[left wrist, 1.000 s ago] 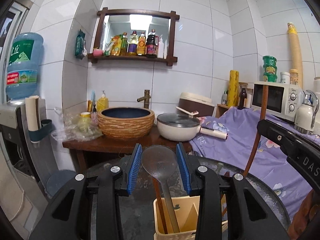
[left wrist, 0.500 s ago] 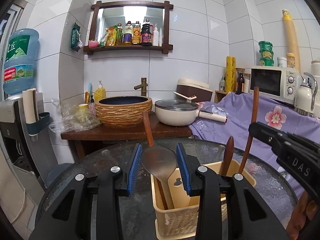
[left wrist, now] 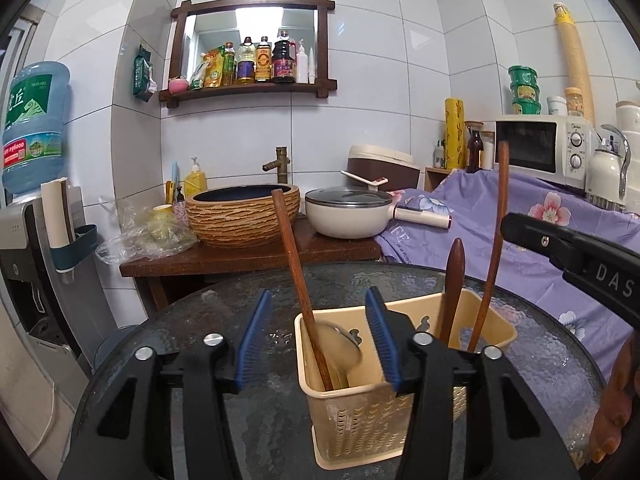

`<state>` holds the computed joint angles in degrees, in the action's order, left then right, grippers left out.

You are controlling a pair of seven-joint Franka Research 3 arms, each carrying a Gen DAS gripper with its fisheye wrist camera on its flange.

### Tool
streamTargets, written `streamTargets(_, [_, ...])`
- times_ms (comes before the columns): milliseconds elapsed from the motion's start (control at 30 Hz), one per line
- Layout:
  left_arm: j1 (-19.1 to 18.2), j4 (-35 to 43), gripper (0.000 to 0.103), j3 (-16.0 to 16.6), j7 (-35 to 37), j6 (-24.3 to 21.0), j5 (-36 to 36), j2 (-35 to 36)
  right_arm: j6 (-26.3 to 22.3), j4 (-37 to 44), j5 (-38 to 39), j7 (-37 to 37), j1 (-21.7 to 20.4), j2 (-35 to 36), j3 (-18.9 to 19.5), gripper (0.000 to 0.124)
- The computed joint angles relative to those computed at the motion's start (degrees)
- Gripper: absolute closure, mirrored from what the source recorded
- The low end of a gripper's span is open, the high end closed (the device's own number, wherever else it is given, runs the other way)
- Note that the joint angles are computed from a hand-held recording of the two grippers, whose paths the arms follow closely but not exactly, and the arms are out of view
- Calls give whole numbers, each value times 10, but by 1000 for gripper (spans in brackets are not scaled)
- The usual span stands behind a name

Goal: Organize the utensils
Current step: 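Lower the clear spoon into the holder with the left gripper while the right gripper inserts the chopstick, then move the left gripper to a brown chopstick while the right gripper approaches the black chopstick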

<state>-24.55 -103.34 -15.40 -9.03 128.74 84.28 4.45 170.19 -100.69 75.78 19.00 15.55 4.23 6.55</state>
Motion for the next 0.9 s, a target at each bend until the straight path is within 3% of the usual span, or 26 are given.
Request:
streamTargets(33, [0,-3,50,0,-4,1,2,-4,-2,-2,-2,6,-1,-1,-1,112])
streamTargets(67, [0,-6,43,-1,-9,1,5,-7,-5,-3,4,4,-2,-3,-2,102])
streamTargets(100, [-1,-11,39,-2,-17,-2,11,-12,-7,-4,17,-5,-4,-6,-2,85])
streamTargets(167, [-2,-18,34,-7,-23,-8,16,-19,-5,-9,70,-42,-6,-15,-3,73])
streamTargets(300, [-2,-46,12,-18,-38,-16,17,-46,-25,-42,19,16,-6,-38,-18,66])
streamTargets(400, [2,-65,6,-27,-39,-12,2,-65,-51,-80,-58,82,-7,-59,-28,63])
streamTargets(700, [21,-123,6,-42,29,27,-135,-111,-114,-193,-254,214,-9,-116,-47,62])
streamTargets(900, [28,-169,6,-50,50,34,-212,-133,-112,-260,-368,284,-13,-140,-48,62])
